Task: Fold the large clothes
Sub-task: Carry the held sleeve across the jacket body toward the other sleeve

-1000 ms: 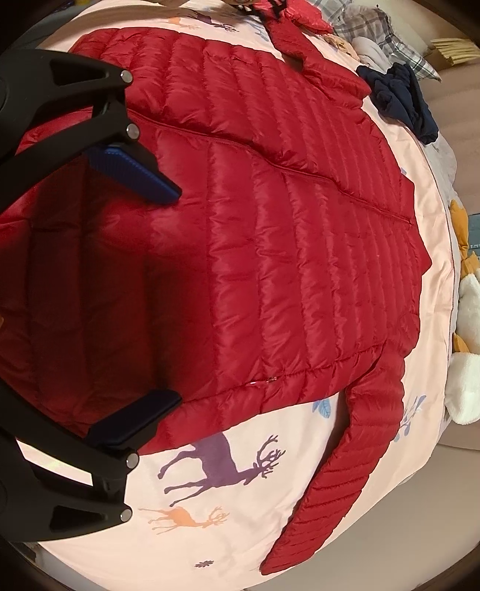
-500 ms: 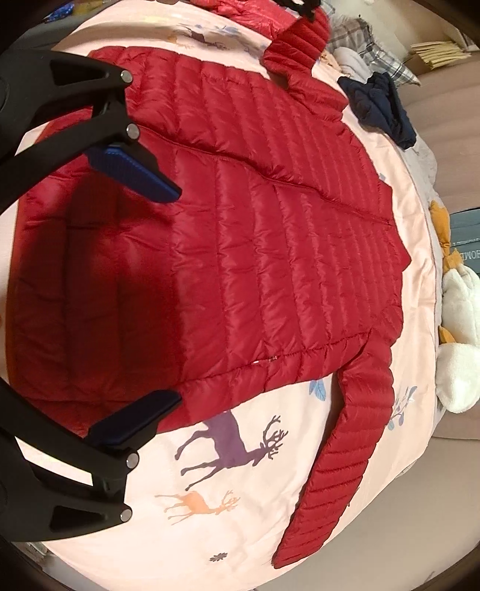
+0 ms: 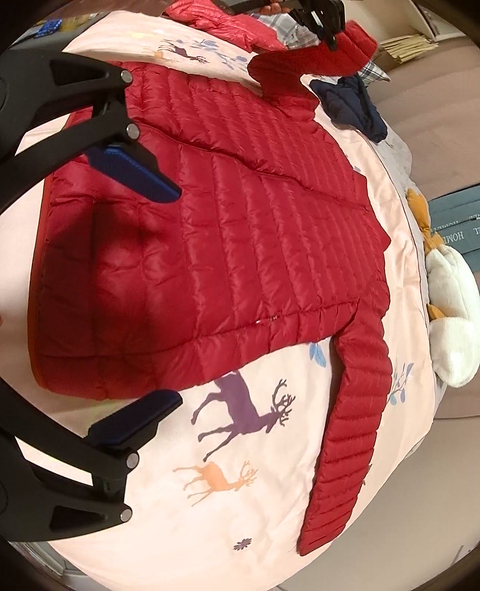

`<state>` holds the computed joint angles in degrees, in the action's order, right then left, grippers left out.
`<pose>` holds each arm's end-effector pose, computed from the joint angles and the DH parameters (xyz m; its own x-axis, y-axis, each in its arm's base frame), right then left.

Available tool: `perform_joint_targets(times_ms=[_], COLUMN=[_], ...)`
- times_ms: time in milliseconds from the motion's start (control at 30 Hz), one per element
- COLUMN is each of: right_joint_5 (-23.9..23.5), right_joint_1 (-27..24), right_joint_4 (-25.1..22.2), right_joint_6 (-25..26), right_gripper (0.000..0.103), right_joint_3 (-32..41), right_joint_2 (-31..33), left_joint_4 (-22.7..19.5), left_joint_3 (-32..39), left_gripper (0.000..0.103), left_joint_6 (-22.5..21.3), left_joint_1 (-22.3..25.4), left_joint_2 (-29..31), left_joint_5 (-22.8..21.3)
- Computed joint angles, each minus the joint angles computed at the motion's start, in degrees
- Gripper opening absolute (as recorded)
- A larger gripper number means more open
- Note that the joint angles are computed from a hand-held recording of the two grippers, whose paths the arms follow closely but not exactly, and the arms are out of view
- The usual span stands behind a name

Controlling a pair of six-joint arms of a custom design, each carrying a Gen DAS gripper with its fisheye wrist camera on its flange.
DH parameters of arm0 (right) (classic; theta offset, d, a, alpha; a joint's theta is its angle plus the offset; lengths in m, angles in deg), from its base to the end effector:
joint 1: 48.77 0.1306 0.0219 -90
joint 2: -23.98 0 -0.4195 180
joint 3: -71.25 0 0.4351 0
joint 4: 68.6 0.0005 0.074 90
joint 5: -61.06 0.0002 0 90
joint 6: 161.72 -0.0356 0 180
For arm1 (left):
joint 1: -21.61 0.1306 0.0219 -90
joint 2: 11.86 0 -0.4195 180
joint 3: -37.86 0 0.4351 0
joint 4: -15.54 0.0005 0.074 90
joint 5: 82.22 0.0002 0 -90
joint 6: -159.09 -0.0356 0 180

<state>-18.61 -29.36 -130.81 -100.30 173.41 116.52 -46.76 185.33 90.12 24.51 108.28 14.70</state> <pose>0.5074 0.1715 0.5357 -0.7651 0.2294 -0.6016 0.1615 0.9729 0.1655 0.7079 0.0311 0.6303 -0.5516 -0.3846 -0.7401 -0.1603 0.9197 -0.3585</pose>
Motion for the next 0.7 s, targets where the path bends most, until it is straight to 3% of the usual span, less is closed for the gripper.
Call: perform_joint_targets(times_ms=[400,700], right_joint_5=[-1.41,-2.39], right_joint_1=[-2.08,-3.04], right_joint_4=[1.21,1.84], right_joint_6=[-1.55,-2.41], right_gripper=[0.101,0.101], right_joint_3=[-2.46,-3.48], right_joint_2=[-1.81,-2.42], left_joint_4=[-3.95,-5.79], left_joint_3=[3.07,4.3], left_gripper=[0.003,0.003], left_joint_6=[-7.91,-9.65], left_joint_1=[-7.26,-9.76], left_joint_2=[2.76,3.97], left_joint_5=[-4.08,-5.61])
